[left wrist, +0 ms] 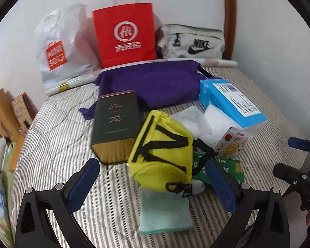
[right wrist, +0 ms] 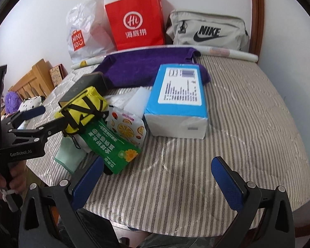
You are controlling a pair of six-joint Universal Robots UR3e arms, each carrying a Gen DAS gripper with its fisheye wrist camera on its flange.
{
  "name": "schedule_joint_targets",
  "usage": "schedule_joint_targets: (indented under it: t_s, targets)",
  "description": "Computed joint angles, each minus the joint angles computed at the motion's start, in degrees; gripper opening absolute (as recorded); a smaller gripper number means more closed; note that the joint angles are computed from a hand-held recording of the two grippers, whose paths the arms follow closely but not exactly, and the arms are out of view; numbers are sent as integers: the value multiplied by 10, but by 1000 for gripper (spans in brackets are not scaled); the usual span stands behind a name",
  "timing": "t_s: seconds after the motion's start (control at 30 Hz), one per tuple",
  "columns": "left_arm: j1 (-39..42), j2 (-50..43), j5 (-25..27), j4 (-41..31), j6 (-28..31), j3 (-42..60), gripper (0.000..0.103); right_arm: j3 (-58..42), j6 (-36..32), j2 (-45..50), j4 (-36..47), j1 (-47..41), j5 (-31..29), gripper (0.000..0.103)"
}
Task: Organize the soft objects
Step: 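Grasp the yellow strapped pouch with the left gripper while the right gripper approaches the fruit-print packet, then grasp the fruit-print wet-wipe packet with the right gripper while the left gripper holds the pouch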
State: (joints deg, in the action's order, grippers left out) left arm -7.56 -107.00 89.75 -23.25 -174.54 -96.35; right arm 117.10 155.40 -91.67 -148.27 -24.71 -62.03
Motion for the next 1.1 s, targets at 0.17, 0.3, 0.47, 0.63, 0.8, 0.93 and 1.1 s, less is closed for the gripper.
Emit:
schedule_joint_targets:
  t_s: [0.17, 0.3, 0.47, 0.63, 0.8, 0.93, 1.1]
  targets:
    - [-28, -63, 39, -53, 40, 78, 103, -17, 5, 33, -2, 8, -9, 103]
    - [-44, -112, 90, -79, 41, 128, 103, -23, 3, 53, -4, 11, -11, 103]
    - [-25, -101, 50, -65, 25, 115, 95, -35, 0, 71, -2, 16, -15, 103]
    - [-6, -82, 4, -41, 20, 88, 68, -41, -4, 83, -7, 20, -1, 102]
    - [10, -51, -28, -27, 13, 54, 65, -36, 0, 85, -35, 29, 4, 98]
    - [20, -16, -35, -18, 5, 22, 65, -47, 13, 94, -46, 34, 17, 97]
    - [34, 18, -38, -3, 4, -23, 65, -73, 50, 126, -40, 42, 39, 95]
